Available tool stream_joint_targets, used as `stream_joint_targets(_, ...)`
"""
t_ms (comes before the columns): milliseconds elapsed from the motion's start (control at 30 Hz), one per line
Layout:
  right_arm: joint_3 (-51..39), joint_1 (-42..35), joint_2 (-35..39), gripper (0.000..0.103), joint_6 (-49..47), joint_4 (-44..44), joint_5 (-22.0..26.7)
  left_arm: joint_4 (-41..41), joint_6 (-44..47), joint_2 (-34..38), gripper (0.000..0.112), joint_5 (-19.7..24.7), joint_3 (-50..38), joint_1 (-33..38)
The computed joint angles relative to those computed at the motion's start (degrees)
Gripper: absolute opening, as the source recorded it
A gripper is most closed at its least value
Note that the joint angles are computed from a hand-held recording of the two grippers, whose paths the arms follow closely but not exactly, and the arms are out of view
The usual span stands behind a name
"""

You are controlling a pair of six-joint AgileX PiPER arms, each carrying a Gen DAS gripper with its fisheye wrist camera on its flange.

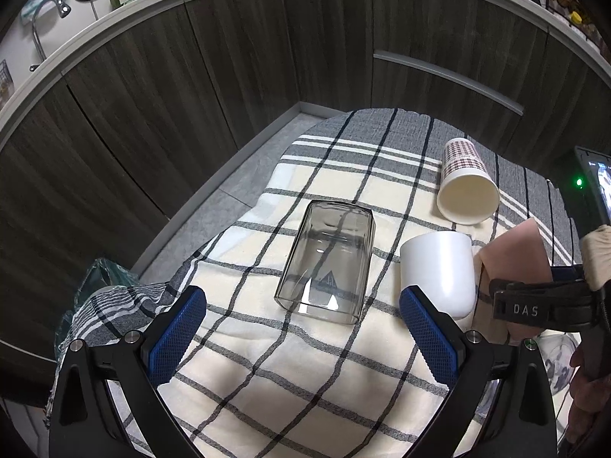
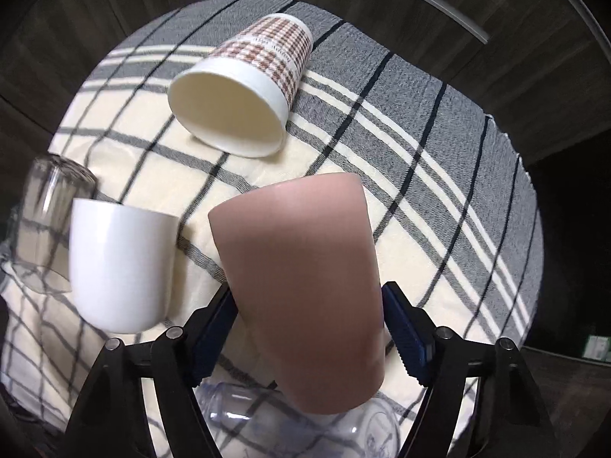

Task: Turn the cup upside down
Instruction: 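Lift the pink cup with the right tool and carry it toward the left tool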

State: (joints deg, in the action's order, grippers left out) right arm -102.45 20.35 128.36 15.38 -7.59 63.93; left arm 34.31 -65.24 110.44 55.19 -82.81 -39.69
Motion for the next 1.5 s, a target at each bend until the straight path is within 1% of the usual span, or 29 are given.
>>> stream_joint_targets(133,1.4,0.1,-1.5,0.074,1.2,-0.5,-1.1,1.1,-0.3,-1.4,0.103,-1.0,1.3,0.0)
stream_joint_targets(267,3.3,0.8,-5.2,0.074,3.8,-1.2,-1.7,1.5,0.3,-4.2,0.103,-2.7,3.6,1.1)
stream_joint_targets(400,5.6,1.5,-10.1,0.074,7.1,0.3,-2.0,2.0,1.9,-8.8,0.103,-5.5,7.4,2.9)
stream_joint_targets(533,9.2,3.9,-16.1,0.075,14.1,2.0,-3.5,2.4,5.1,-14.7,0.103,-9.7,13.0,5.4)
stream_joint_targets(633,13.5,5.8,-20.5,0.075,19.1,5.1,-6.6,1.6,8.7,-19.0,0.103,-12.8,17.3,7.9)
stream_joint_targets(700,17.4,6.9,-23.2,0.075,21.5,8.8,-9.6,1.2,10.6,-21.7,0.103,-14.7,20.0,9.4)
stream_joint_targets(800,24.4,8.3,-26.3,0.075,24.0,15.9,-15.2,0.2,14.2,-26.1,0.103,-17.7,24.7,12.0)
stream_joint_targets(867,29.9,9.1,-27.4,0.075,24.7,22.4,-19.8,-0.9,16.8,-28.1,0.103,-18.9,26.9,13.3)
stream_joint_targets(1000,37.5,11.7,-26.9,0.075,25.3,31.3,-26.9,-1.7,20.4,-31.2,0.103,-20.9,31.4,15.4)
stream_joint_targets(1133,41.1,14.5,-25.1,0.075,26.2,36.2,-31.2,-2.2,22.4,-32.2,0.103,-22.3,34.2,16.6)
stream_joint_targets(1267,41.5,16.3,-23.4,0.075,30.9,36.0,-32.9,-1.6,22.3,-32.3,0.103,-23.4,36.1,17.3)
stream_joint_targets(1400,41.5,17.0,-21.4,0.075,33.2,35.6,-33.6,-1.5,22.6,-31.8,0.103,-23.6,36.7,17.7)
stream_joint_targets(1467,42.3,17.3,-21.0,0.075,33.5,35.9,-35.1,-1.1,22.4,-31.5,0.103,-23.4,36.8,17.7)
stream_joint_targets(1500,41.1,17.2,-20.2,0.075,34.2,34.7,-34.6,-0.9,22.4,-31.3,0.103,-23.4,37.0,17.7)
